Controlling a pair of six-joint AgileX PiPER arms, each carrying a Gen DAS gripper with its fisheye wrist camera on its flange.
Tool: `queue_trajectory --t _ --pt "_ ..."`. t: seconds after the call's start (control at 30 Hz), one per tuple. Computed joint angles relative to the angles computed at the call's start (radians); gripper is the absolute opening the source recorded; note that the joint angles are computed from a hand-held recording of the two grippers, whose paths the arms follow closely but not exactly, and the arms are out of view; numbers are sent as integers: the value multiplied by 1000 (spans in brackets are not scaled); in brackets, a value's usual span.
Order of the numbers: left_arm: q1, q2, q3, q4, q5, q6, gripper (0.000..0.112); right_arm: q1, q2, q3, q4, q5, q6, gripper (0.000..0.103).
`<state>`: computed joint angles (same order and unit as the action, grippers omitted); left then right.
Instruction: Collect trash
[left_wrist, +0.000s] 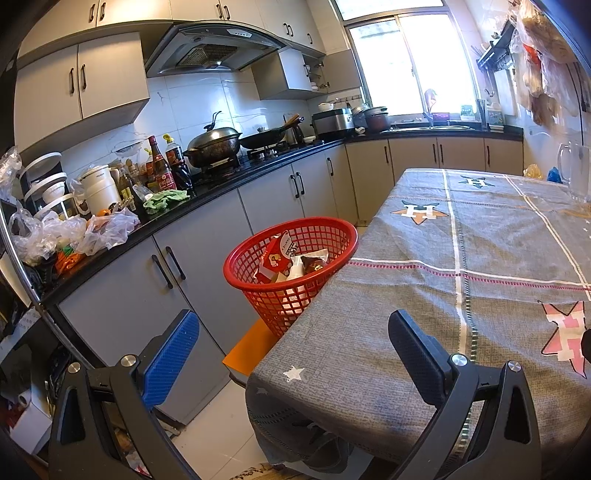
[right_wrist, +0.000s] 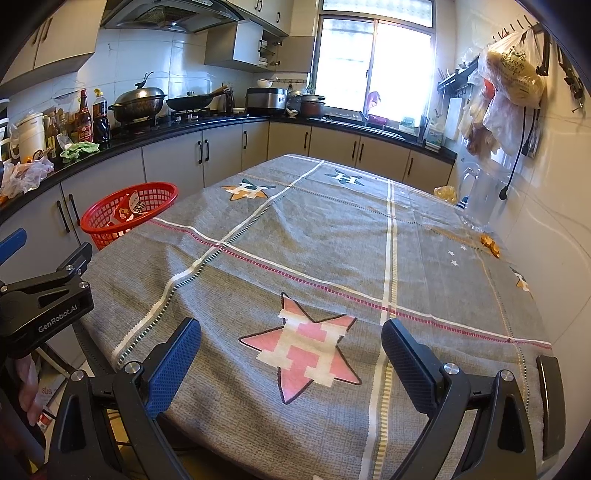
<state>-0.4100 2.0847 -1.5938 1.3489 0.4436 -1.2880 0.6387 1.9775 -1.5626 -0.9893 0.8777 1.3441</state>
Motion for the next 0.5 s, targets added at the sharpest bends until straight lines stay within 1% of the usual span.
queue_trajectory --t 0.37,0.5 --pt "-6 6 -5 -9 3 15 102 -8 -3 6 10 -9 -3 100" --pt "-12 23 -30 -59 1 81 102 -19 -3 9 18 -20 -7 100"
